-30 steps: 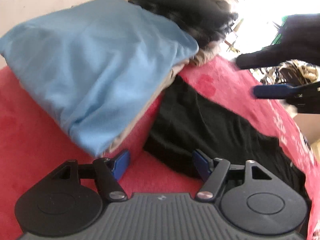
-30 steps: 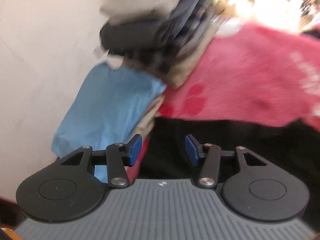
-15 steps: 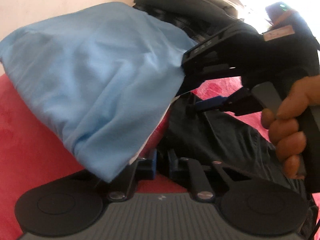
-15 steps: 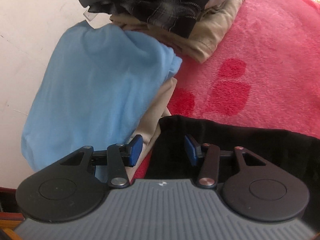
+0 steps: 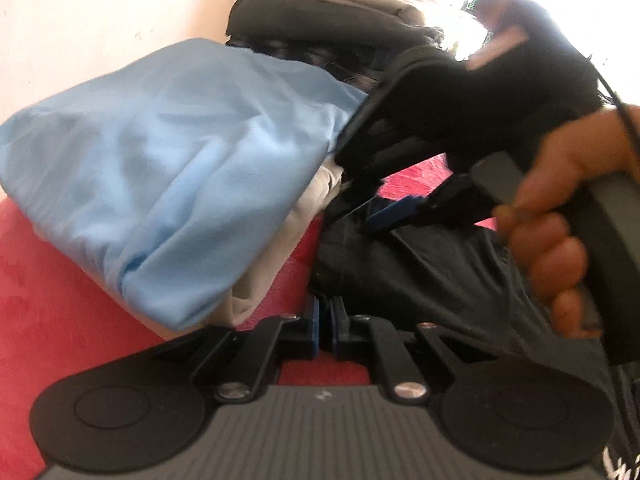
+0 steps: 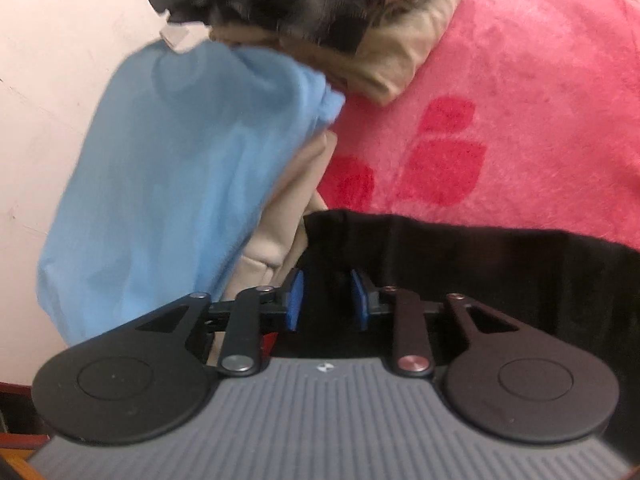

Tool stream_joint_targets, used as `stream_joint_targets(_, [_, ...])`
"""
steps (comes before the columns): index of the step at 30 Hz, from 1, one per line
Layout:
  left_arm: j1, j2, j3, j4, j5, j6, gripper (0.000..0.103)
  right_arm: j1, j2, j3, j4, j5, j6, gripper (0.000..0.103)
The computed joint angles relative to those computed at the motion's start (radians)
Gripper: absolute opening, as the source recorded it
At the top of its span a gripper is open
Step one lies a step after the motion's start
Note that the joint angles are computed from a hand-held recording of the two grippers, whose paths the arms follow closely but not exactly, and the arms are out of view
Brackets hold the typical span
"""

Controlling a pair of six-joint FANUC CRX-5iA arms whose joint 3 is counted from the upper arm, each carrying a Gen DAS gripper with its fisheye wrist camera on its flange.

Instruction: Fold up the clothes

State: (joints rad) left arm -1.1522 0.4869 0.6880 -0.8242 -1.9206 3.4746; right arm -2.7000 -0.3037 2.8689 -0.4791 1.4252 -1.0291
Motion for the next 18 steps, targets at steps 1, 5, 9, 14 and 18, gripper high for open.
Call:
stream_joint_targets(1, [0.000,0.004,0.003,-0.003,-0.001,-0.006,0.006,0.007,0.003,0.005,0.012,-0.008,0.004,0.032])
stream_joint_targets(5, [-0.009,0.021,0.032,-0.031,-0.024,-0.058,0.005,0.030,0.010,-0.007,0.053,-0.014,0.022,0.038])
stream_joint_targets(9, [-0.052,0.062,0.097,-0.079,-0.078,-0.112,0.005,0.041,0.054,0.036,0.088,-0.075,0.085,0.020])
stream_joint_targets(14, [-0.093,0.108,0.171,-0.177,-0.127,-0.229,0.005,-0.017,0.104,0.134,-0.037,-0.134,0.122,0.005])
stream_joint_targets(18, [-0.154,0.164,0.274,-0.360,-0.178,-0.424,0.005,-0.076,0.135,0.211,-0.239,-0.151,0.179,0.004])
